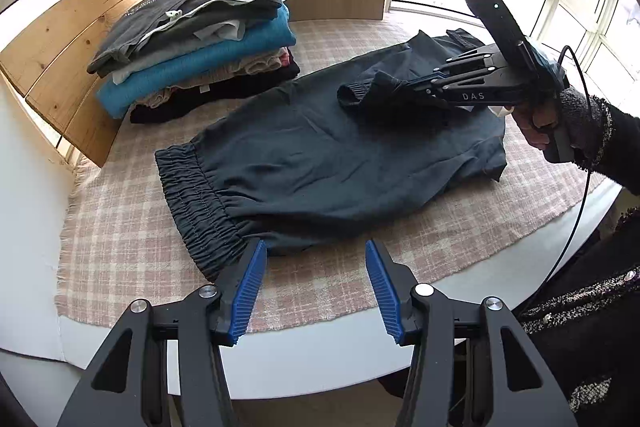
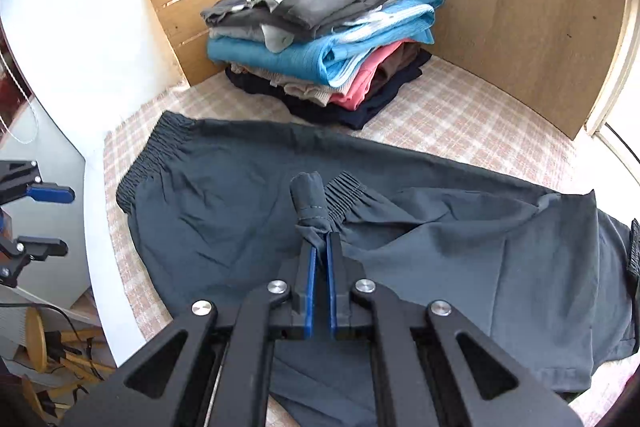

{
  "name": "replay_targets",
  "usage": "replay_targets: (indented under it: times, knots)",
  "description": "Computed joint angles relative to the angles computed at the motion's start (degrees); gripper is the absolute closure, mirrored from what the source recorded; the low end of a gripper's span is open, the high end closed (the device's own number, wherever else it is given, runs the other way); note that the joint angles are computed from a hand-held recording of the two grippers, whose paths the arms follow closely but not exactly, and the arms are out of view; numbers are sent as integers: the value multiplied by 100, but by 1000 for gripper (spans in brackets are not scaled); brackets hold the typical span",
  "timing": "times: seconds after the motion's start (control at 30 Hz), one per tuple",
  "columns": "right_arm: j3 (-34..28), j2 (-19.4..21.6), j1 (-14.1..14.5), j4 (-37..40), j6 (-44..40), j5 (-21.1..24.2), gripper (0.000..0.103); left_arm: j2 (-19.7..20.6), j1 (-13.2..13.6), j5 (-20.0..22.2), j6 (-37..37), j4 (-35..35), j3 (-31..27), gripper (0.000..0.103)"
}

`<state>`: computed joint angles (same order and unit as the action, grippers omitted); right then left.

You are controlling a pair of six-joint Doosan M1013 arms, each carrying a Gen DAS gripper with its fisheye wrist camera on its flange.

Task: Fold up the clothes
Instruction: 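Release the waistband with the right gripper and grasp the cuff with the left gripper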

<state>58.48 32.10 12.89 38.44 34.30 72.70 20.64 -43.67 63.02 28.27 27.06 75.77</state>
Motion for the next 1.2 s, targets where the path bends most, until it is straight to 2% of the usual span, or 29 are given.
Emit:
replay_targets:
  times: [0.07,0.2,0.27,0.33,0.37,0.4,0.47,0.5,0.53,0.57,0.63,0.73,0.9,1.0,1.07,1.1,1.17,1.2]
  knots:
    - [117,-82,11,295,-141,86,98,-96,8,-154,-127,106,154,53]
    - [502,-208,332,-91,-619,239,98,-225,66,-361,-164,73,424,53]
    - [602,-197,507,-644,-466,256,97,-277,151,-550,-141,-39,529,53]
    - [621,-187,578,-1009,-219,321,96,-327,245,-756,-109,-164,627,53]
    - [636,-207,542,-943,-208,337,96,-344,302,-892,-58,-228,651,53]
    - [624,-226,487,-851,-213,371,92,-357,364,-1046,13,-296,661,53]
    - [535,-234,366,-745,-137,484,75,-317,513,-1310,163,-477,606,47]
    - [495,-232,292,-655,-84,543,63,-261,609,-1432,285,-664,539,45]
    - [455,-229,219,-559,-31,604,56,-175,708,-1542,513,-913,444,43]
    - [418,-219,152,-492,69,661,55,-76,805,-1632,788,-1181,333,42]
    - [393,-222,60,-518,262,621,55,200,937,-1512,1329,-1541,25,40]
    - [507,-291,-63,-725,478,74,55,657,1100,-1168,2067,-1950,-515,40]
    - [215,-10,-255,-1314,1489,-376,55,1181,1186,-476,2898,-2216,-1106,41]
    - [-18,213,-310,-1669,1967,-478,55,1326,1213,-304,3106,-2391,-1228,46]
    - [-181,356,-332,-1833,2236,-410,55,1341,1202,-338,3184,-2408,-1220,63]
    - [-233,402,-344,-1861,2316,-378,55,1335,1189,-358,3183,-2350,-1213,66]
    - [-308,465,-365,-1879,2414,-326,55,1312,1164,-404,3140,-2208,-1195,81]
    - [-328,477,-366,-1882,2414,-322,55,1281,1157,-425,3076,-2141,-1170,84]
